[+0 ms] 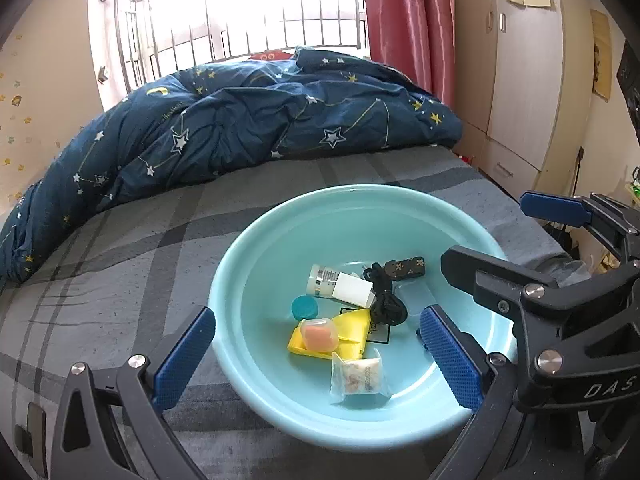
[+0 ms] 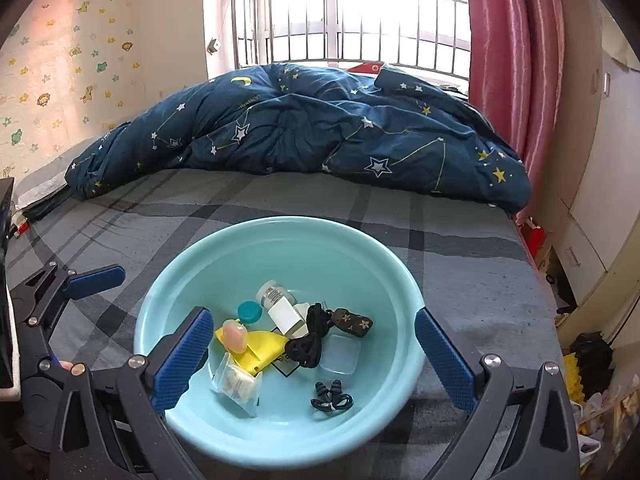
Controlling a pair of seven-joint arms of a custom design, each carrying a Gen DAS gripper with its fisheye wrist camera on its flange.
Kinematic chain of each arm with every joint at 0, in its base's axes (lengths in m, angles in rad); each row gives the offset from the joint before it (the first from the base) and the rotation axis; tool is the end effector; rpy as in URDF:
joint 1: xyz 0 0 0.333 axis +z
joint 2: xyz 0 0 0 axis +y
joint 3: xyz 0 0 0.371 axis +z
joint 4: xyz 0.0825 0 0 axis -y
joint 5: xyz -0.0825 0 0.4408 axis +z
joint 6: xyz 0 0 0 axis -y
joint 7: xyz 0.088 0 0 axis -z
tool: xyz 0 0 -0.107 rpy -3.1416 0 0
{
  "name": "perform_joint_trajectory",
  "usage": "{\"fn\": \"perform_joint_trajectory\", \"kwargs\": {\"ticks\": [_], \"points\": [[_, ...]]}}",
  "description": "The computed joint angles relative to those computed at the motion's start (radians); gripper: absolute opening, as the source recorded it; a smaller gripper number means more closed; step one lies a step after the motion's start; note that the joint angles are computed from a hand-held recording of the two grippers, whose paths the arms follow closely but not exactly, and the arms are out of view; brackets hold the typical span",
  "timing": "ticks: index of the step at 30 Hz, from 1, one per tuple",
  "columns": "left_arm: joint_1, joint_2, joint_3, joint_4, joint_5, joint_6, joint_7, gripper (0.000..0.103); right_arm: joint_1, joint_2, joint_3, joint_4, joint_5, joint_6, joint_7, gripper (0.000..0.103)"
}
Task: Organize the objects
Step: 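Withdraw both grippers away from the basin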
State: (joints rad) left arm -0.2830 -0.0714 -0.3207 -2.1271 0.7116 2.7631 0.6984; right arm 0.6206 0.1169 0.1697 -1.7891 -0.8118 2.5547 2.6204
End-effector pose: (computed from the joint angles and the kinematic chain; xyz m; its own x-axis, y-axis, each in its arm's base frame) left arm 0.4896 -0.3763 0.5403 -0.2873 -0.9566 -0.0491 -0.6394 0.2297 -0.7338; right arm 0.4905 0.5015 0.5898 0.2644 -0.9643 0.0119 -0.6153 -0.1782 -0.7679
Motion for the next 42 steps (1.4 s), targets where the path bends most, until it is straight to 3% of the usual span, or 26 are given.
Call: {"fn": "perform_joint_trajectory", "kwargs": {"ticks": [13, 42], "points": [[0.029, -0.094, -0.045, -0.075, -0.026, 0.034, -0.043, 0.103, -0.002, -0.088, 0.036, -0.075, -0.054, -0.026, 0.085, 0.103], [0.165, -0.288, -0.257, -0.234, 0.097, 0.004, -0.275, 0.103, -0.023, -0.252, 0.138, -0.291, -0.157, -0.048, 0.298, 0.103]]}}
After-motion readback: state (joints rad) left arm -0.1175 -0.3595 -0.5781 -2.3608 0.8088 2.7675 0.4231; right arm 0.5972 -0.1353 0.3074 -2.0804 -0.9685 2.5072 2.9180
